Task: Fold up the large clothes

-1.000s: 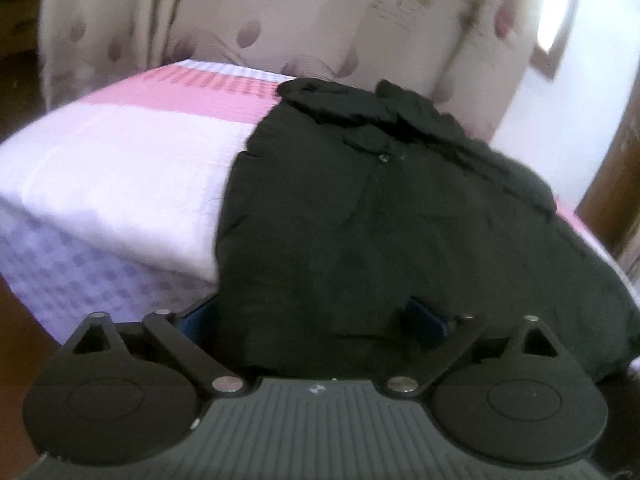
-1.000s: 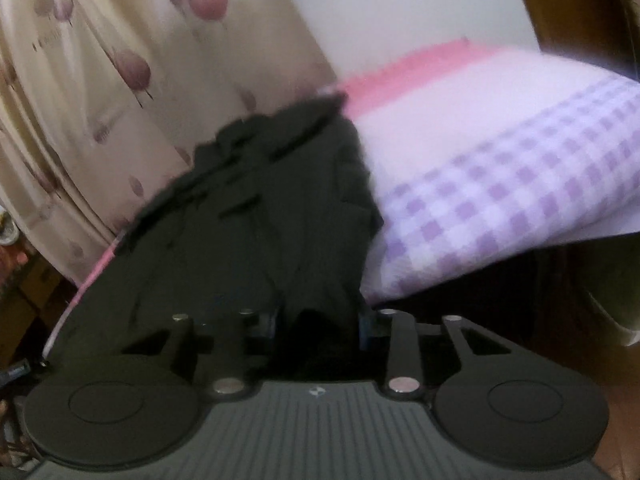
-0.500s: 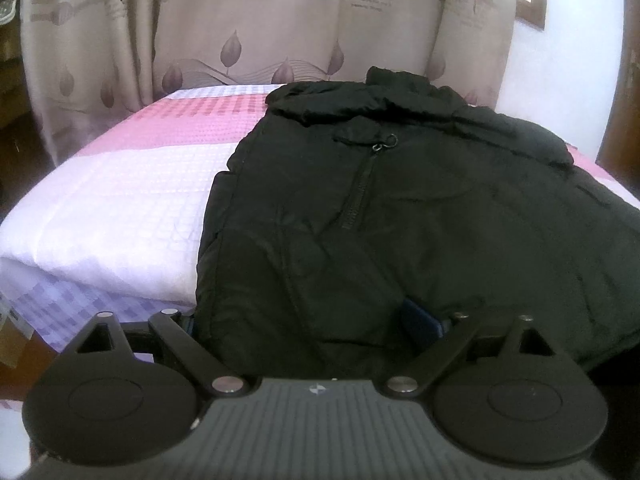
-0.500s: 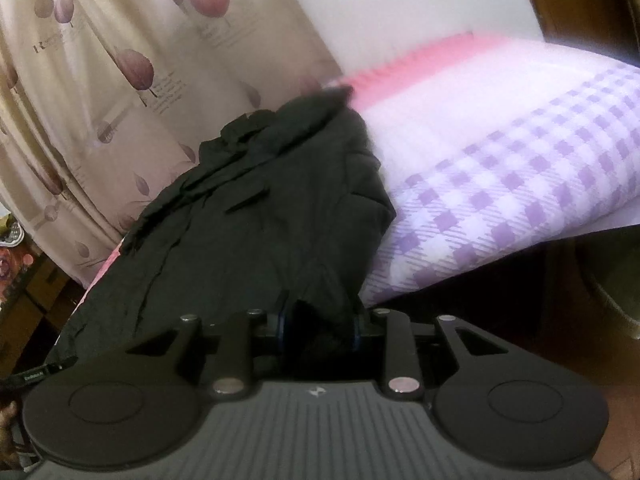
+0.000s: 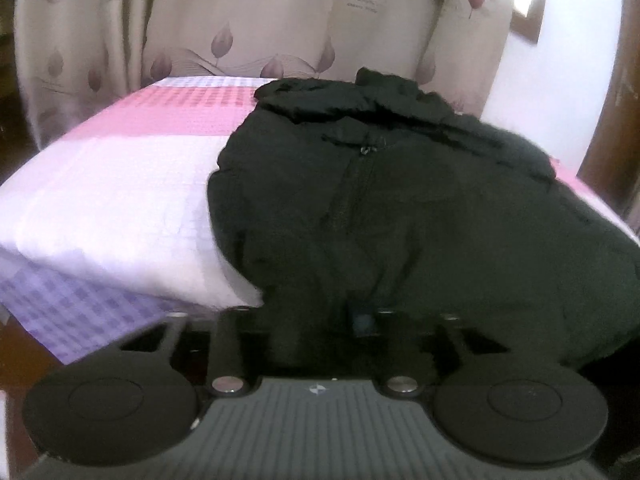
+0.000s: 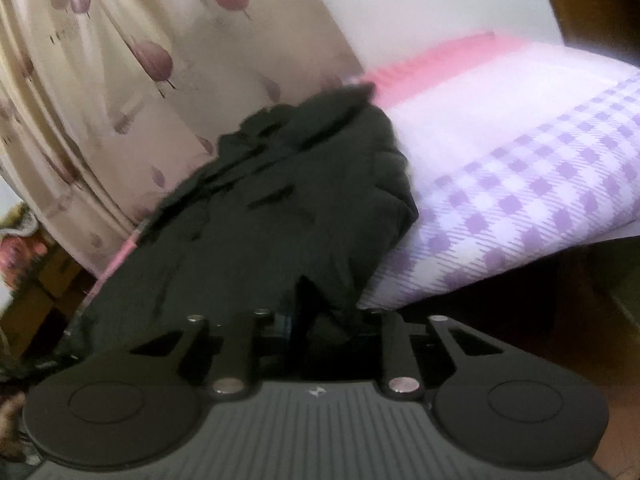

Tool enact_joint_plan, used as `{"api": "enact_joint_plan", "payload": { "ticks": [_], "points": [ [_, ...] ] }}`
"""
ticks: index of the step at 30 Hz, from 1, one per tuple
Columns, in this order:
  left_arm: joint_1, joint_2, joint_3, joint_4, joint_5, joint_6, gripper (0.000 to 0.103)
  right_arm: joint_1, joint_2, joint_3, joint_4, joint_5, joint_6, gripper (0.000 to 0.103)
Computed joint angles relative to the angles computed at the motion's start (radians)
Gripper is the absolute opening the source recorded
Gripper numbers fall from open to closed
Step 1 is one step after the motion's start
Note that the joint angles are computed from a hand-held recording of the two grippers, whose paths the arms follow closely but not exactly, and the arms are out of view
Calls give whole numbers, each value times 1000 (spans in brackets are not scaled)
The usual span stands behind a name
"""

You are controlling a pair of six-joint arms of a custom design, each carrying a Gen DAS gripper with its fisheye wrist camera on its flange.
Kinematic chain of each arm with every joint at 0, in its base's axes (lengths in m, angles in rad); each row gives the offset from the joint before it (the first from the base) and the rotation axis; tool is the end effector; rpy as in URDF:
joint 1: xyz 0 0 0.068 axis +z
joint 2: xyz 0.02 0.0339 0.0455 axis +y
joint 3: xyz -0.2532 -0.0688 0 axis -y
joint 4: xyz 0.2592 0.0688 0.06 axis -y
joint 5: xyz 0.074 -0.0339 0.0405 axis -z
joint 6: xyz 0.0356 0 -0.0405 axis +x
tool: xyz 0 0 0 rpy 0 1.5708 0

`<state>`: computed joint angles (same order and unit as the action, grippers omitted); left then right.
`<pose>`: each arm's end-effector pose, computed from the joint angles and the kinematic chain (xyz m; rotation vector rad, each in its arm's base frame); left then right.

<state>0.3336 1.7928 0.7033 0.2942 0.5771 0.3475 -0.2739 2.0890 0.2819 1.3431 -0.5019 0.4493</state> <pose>0.3102 0.0870 0.0844 0.2839 2.2128 -0.3175 0.2329 -0.0477 0.0203 0.4119 1.9856 0.6199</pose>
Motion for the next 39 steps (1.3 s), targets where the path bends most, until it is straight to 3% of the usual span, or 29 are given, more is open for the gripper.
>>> {"api": "enact_joint_plan", "payload": {
  "ticks": [7,16,28,39],
  "points": [
    [69,-24,89,-171,133,-55,18,-70,-146,-4,-20,-186,156,17],
    [66,-101,149,-186,217,-231,17,-108,-245,94,3,-298,427,17],
    [-20,-83,267,-31,154,-495,17,-67,-275,336,-147,-196,508,15],
    [-145,33,501,8,7,-582,17,-50,-153,640,-294,-117,546,15]
  ]
}}
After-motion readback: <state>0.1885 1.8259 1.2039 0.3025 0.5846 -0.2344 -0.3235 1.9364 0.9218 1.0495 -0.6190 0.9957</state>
